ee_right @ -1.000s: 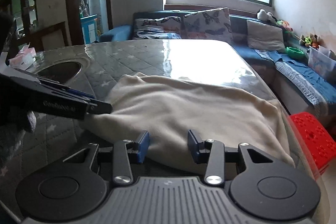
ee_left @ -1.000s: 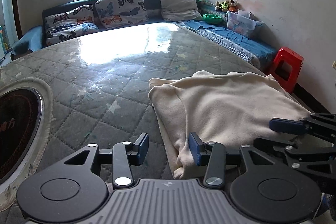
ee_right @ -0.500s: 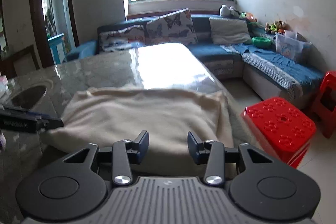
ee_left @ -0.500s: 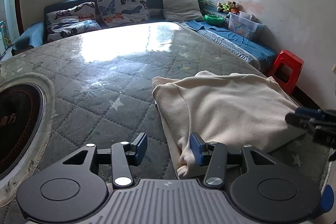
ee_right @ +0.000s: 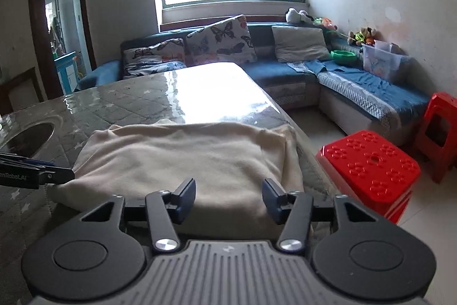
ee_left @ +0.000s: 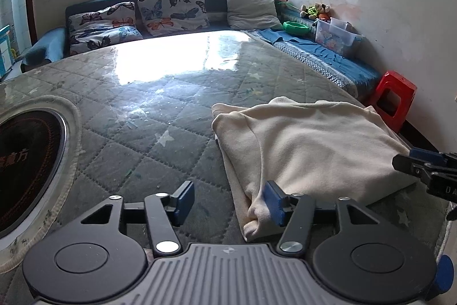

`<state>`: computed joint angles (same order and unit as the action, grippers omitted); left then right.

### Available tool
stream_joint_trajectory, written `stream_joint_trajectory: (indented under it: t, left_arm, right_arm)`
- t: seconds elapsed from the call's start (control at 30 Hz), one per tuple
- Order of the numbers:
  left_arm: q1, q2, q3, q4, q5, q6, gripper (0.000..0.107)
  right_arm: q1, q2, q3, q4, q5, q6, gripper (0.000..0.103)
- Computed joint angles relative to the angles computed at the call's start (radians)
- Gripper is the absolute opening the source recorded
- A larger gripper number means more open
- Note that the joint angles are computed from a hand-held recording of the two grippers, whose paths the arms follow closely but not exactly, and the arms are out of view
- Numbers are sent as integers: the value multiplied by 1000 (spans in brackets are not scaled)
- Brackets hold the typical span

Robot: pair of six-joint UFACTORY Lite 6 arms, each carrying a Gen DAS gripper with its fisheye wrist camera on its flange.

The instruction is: Fold clothes

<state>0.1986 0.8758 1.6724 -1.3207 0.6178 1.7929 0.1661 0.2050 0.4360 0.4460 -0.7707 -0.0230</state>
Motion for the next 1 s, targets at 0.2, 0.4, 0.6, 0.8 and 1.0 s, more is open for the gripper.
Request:
stream_joint_trajectory:
  t: [0.2, 0.4, 0.6, 0.8, 1.0]
  left_arm:
    - [24, -55, -82, -26, 10, 54, 74]
    - [36, -135, -219, -114, 3, 194, 93]
    - [49, -184, -302, -166, 7, 279, 100]
    - [60, -229, -375, -218, 12, 350, 103]
    - [79, -269, -438, -265, 18, 411, 103]
  right_arm:
    - [93, -18, -27, 103, -20, -17, 72]
    - [205, -6, -32, 236, -67, -50, 90]
    - [301, -9, -44, 360, -111, -67, 103]
    - [386, -18, -57, 469, -149, -65, 103]
    - [489, -16, -51, 626, -203, -121, 103]
